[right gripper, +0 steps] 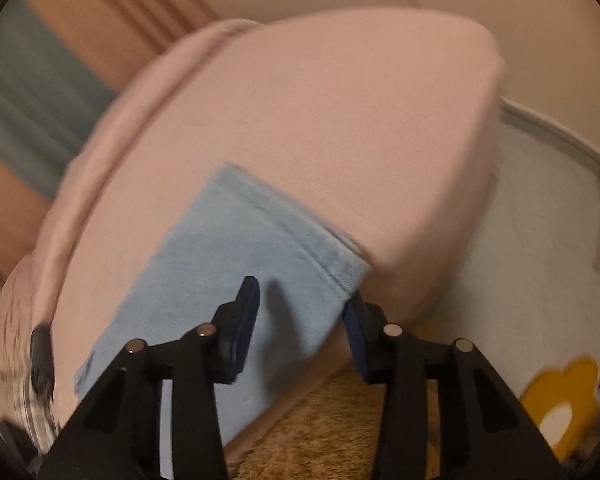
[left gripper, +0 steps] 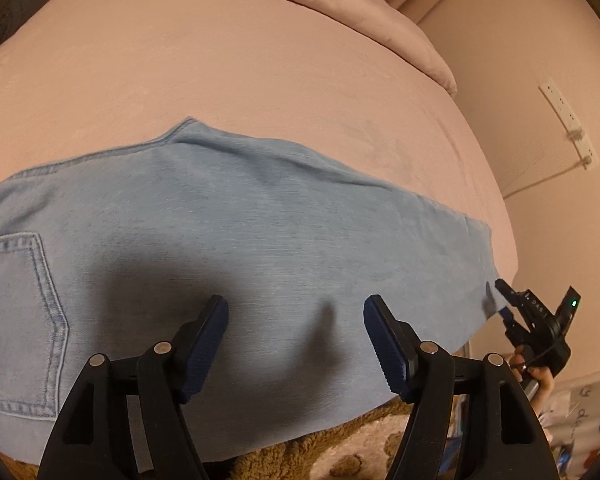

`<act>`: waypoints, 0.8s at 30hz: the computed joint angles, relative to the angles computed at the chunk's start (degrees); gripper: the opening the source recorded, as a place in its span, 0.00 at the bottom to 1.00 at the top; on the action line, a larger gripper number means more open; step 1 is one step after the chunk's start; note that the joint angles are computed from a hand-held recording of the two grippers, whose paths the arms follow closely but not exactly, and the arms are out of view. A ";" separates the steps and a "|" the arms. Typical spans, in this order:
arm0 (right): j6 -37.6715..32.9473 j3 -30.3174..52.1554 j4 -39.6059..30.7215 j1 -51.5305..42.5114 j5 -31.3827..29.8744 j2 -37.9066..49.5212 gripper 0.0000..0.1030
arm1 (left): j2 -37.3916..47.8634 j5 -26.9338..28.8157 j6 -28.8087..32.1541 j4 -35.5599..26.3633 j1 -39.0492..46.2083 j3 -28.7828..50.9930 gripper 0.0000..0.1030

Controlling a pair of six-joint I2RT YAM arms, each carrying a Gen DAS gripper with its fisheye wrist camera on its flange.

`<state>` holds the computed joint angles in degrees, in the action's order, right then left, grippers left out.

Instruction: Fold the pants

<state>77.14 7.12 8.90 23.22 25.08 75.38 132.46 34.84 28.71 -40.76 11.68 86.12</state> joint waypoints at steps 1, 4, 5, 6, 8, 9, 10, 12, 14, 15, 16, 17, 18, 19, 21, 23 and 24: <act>-1.64 0.94 0.00 -0.43 -0.17 1.13 0.42 | 0.27 0.01 0.14 -0.31 0.31 0.33 0.68; -1.25 2.85 1.80 -3.49 -3.09 7.81 0.42 | 0.45 -0.30 -0.56 -0.20 0.62 0.48 0.68; -1.17 1.65 5.47 -4.23 -3.82 8.97 0.44 | 0.33 -0.15 -0.41 -0.27 0.83 0.43 0.68; -1.29 0.91 7.99 -4.84 -4.12 9.52 0.44 | 0.09 -0.18 -0.26 -0.18 1.07 0.23 0.68; -2.18 1.14 8.16 -5.08 -3.83 9.42 0.44 | -0.23 -0.27 -0.01 0.21 1.54 -0.17 0.68; -2.91 2.10 7.17 -5.22 -3.74 9.91 0.44 | -0.36 -0.48 -0.12 0.42 1.80 -0.34 0.68; -3.51 3.29 6.53 -5.47 -3.54 11.00 0.42 | -0.46 -0.58 -0.58 0.82 1.87 -0.56 0.68; -3.51 5.24 2.62 -4.86 -2.12 10.53 0.14 | -0.51 0.18 -1.25 1.09 2.55 -0.67 0.68; -5.09 4.43 2.37 -5.59 -2.54 6.19 0.14 | -0.08 1.10 -1.35 0.75 3.45 -0.11 0.68; -5.07 4.22 0.58 -5.25 -2.05 3.33 0.14 | 0.35 1.42 -1.06 0.27 4.12 0.53 0.68; -5.21 5.15 -1.68 -3.75 -0.82 0.87 0.14 | 0.65 1.49 -1.13 0.13 4.56 0.97 0.68; -6.05 6.48 -3.85 -1.60 0.72 -1.51 0.14 | 0.84 1.48 -1.37 0.22 4.83 1.21 0.68; -6.86 8.41 -5.94 0.52 2.19 -2.66 0.14 | 1.17 1.57 -1.84 0.20 5.29 1.69 0.68; -8.09 11.49 -8.38 3.74 4.23 -3.13 0.14 | 1.54 1.78 -2.13 -0.09 5.71 2.26 0.68; -10.38 16.00 -9.09 8.75 6.35 -1.23 0.14 | 2.64 2.57 -2.39 -1.43 6.75 4.08 0.68; -14.52 21.73 -7.75 14.44 6.79 3.69 0.14 | 3.23 3.46 -2.60 -1.99 7.71 4.89 0.68; -16.77 24.37 -7.03 16.19 6.18 6.54 0.14 | 3.61 3.92 -2.71 -2.22 8.16 5.38 0.68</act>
<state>60.38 31.49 1.86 39.41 31.26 81.92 136.08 38.76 26.00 -42.98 19.85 91.50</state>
